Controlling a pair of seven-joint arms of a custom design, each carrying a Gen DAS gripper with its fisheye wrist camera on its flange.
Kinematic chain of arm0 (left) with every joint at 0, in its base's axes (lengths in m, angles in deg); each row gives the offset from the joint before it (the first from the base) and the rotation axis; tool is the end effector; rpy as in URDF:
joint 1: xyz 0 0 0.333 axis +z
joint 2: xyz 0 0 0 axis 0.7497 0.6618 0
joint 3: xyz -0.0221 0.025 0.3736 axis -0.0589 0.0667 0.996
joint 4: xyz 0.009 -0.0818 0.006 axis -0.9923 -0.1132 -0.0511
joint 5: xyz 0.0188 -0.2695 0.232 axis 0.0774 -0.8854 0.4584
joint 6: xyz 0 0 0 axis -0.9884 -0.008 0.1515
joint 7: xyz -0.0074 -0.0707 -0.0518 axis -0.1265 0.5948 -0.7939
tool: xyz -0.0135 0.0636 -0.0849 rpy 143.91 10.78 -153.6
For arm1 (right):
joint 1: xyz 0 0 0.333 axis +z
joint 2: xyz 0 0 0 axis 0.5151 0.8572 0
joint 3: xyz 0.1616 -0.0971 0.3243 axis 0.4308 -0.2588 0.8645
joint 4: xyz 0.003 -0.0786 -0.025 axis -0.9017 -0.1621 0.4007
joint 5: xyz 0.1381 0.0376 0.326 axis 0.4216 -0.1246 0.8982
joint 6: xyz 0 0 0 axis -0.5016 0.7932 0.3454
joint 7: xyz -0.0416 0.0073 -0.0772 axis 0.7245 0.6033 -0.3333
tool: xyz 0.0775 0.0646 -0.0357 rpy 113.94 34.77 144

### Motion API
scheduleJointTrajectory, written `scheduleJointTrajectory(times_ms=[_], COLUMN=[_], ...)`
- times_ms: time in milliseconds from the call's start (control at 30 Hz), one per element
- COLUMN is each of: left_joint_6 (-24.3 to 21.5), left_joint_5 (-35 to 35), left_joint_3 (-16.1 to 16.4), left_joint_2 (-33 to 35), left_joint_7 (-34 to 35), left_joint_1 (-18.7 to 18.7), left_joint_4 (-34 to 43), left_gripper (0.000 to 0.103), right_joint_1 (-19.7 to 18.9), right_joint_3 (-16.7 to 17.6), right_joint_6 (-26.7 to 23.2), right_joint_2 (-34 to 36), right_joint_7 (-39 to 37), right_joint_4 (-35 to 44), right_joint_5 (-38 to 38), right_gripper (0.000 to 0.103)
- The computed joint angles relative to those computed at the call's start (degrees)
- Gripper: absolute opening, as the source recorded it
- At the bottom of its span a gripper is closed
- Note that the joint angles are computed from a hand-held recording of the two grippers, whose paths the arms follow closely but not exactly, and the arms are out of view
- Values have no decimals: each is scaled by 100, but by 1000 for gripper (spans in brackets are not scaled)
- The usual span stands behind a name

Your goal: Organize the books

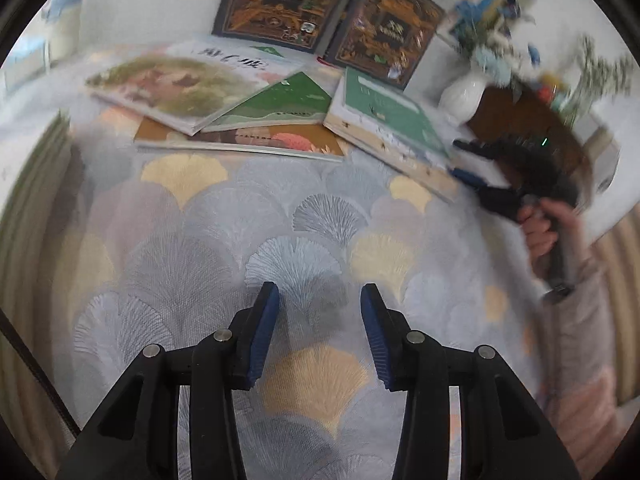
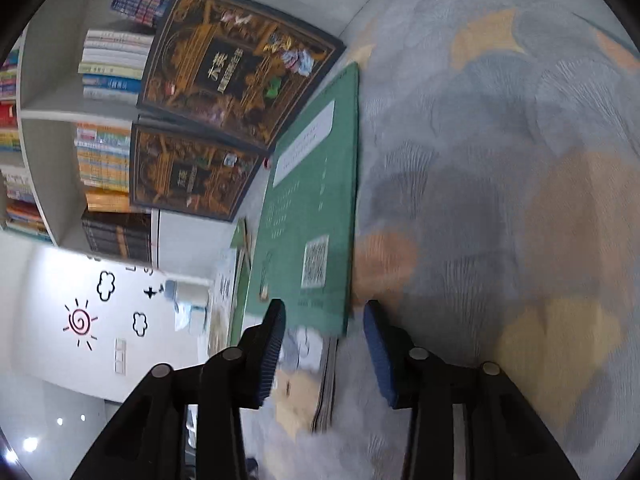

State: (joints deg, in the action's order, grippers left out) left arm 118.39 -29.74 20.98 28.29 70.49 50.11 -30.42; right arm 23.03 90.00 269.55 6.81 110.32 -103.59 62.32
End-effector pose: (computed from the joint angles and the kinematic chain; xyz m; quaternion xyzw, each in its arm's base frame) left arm 0.6752 -0.1156 0.4825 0.5476 -0.7531 0.3645 0.0080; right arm 0.6918 0.2357 0.4765 -0.3678 0.7869 0.0984 0.4856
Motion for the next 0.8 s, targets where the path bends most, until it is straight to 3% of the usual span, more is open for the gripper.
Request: scheduleJointTrajectory(times_ms=[100, 300, 400, 500, 600, 667, 733, 800], left_joint_6=[-138, 76, 23, -85, -211, -234, -217, -148], left_joint_5=[-222, -146, -197, -362, -499, -500, -456, -362], left_joint_3=[-71, -45, -63, -102, -112, -91, -64, -33], left_joint_2=[53, -4, 22, 44, 73, 76, 68, 37], left_joint_7=[129, 245, 277, 354, 418, 428, 437, 432], left_joint_1=[109, 3, 41, 125, 183, 166, 135, 78], left_joint_4=[67, -44, -6, 22, 66, 81, 77, 38], left_gripper=[40, 40, 40, 40, 40, 40, 40, 40], right_joint_1=[121, 380, 661, 658, 845, 823, 563, 571], right_joint_3=[-151, -347, -715, -707, -928, -835, -399, -402], right_joint_6=[-216, -778, -1214, -1007, -847, -708, -598, -788], right_joint_2=[6, 153, 135, 130, -14, -158, -287, -515], right_joint_7=[-114, -595, -767, -842, -855, -1021, -1486, -1464], right_joint_4=[179, 718, 964, 860, 707, 502, 260, 94], right_joint_5=[-53, 169, 190, 526, 752, 858, 1111, 965], right_gripper=[37, 38, 18, 16, 14, 12, 11, 11])
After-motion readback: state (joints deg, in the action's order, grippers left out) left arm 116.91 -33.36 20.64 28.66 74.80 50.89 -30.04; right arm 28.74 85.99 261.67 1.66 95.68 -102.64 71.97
